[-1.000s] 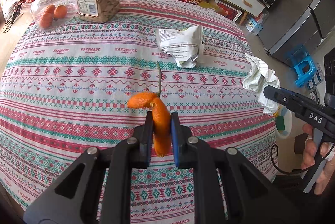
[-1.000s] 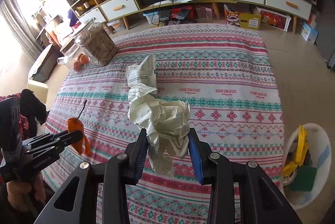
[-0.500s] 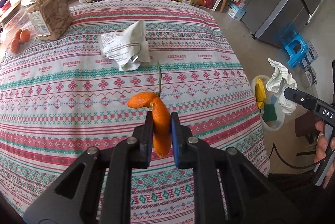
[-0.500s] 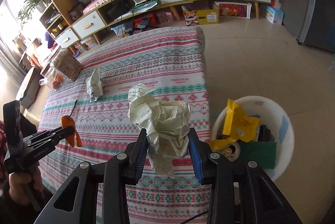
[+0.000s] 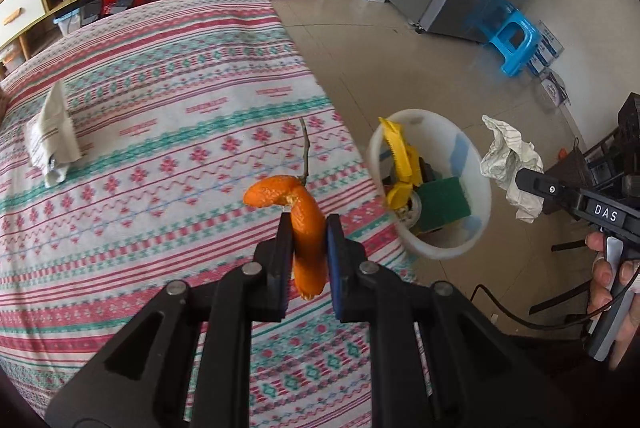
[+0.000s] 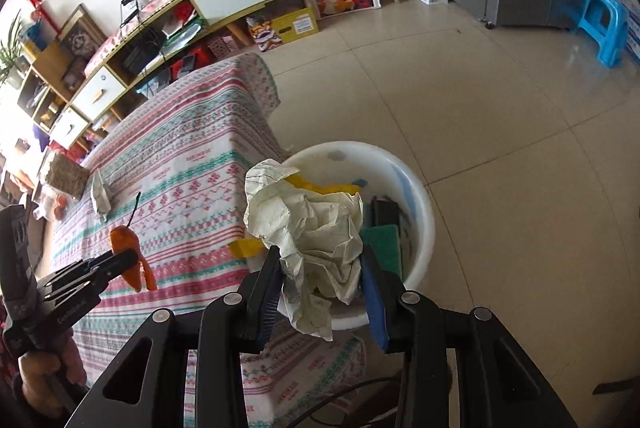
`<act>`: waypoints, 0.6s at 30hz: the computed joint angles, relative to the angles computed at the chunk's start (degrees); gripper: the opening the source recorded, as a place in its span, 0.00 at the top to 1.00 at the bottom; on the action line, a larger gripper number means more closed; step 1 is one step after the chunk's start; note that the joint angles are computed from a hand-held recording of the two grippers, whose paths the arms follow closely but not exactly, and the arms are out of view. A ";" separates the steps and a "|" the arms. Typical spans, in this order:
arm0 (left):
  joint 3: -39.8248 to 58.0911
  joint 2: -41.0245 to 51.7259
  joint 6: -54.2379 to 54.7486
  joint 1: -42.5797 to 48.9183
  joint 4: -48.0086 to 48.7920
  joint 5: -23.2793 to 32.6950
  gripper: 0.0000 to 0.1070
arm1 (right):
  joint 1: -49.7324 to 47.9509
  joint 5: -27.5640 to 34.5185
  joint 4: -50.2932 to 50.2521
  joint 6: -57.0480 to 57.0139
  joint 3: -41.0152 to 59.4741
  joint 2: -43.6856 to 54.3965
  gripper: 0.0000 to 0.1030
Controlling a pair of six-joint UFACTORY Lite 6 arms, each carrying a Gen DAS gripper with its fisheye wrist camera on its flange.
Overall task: Collect trash
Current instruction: 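Carry the carrot and tissue over the bin and open both tools to drop them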
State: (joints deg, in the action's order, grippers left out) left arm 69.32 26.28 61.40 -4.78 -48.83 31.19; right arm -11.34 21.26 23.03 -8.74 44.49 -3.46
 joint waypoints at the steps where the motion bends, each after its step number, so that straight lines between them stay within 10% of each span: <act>1: 0.03 0.25 -0.19 -1.45 -0.39 -0.30 0.84 | -1.55 0.25 0.87 -1.58 -0.64 -0.25 0.63; 18: 8.46 7.06 -6.17 -16.67 0.54 -3.87 0.79 | -13.98 3.88 10.47 -15.37 -3.71 -2.06 0.62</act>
